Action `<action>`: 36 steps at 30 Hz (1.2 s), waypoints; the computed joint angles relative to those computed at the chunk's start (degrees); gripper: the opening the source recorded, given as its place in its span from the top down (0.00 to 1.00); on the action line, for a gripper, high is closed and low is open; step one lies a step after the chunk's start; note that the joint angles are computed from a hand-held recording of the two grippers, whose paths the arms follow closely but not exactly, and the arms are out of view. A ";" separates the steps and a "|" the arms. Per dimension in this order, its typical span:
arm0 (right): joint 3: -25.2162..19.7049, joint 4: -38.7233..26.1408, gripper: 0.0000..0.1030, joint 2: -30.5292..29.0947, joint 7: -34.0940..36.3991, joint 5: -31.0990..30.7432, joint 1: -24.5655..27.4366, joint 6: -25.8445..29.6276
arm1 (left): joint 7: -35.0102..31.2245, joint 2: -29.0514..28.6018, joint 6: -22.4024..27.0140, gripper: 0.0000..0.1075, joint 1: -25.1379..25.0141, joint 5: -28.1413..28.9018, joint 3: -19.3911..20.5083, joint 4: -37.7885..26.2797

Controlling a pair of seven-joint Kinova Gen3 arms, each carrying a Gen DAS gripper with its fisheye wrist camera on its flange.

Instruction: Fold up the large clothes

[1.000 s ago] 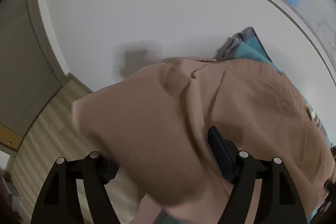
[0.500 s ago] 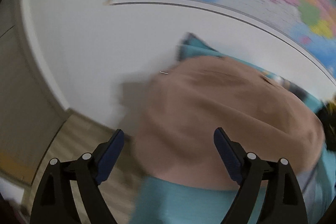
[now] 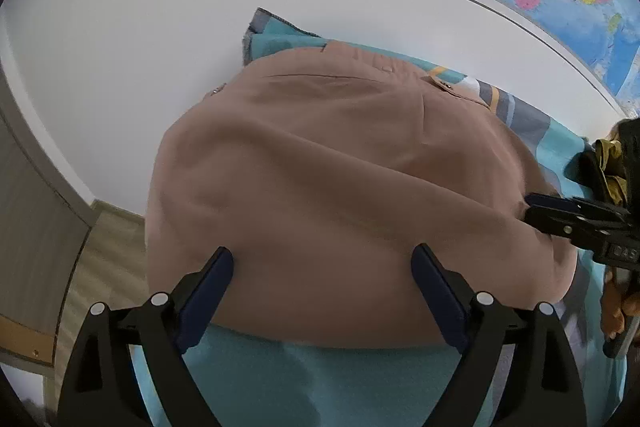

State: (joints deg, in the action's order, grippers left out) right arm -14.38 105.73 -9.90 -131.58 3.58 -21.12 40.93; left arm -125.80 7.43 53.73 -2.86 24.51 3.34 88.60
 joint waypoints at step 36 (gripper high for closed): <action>-11.59 2.67 0.28 -6.38 -14.95 17.50 -1.00 2.49 | 4.31 -12.37 -9.54 0.11 5.58 1.23 -1.34 13.12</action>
